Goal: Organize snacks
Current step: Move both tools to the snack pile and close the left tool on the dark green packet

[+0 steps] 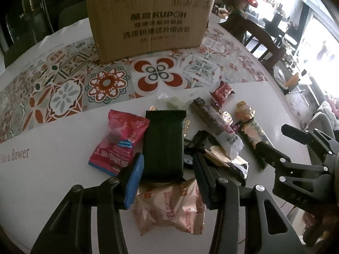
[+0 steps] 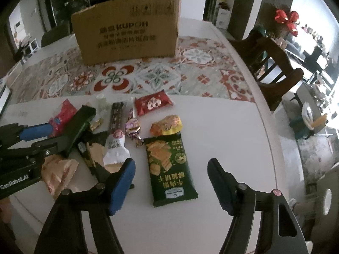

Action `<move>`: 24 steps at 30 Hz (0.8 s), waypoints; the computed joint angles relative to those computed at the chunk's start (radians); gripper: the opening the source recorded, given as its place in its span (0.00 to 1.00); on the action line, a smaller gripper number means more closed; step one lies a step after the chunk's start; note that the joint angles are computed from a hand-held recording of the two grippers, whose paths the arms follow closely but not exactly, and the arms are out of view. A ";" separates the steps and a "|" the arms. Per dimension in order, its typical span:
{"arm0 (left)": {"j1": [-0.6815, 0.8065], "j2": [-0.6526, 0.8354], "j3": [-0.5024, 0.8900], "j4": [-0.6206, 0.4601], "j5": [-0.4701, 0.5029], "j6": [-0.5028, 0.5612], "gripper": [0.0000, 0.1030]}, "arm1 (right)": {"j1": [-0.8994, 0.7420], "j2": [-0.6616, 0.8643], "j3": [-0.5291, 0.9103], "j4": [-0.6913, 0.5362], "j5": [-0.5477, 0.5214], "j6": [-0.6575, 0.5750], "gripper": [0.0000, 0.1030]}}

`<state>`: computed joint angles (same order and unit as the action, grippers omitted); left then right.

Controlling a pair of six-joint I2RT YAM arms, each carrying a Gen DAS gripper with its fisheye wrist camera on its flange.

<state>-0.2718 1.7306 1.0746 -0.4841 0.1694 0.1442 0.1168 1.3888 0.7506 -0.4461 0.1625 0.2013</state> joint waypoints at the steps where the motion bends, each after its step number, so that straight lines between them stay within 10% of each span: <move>1: 0.000 0.006 0.003 0.002 -0.003 0.003 0.44 | -0.006 0.008 0.003 0.002 -0.008 -0.004 0.69; 24: 0.027 0.145 0.115 -0.040 0.028 0.013 0.44 | -0.017 0.124 0.050 0.014 -0.044 0.005 0.63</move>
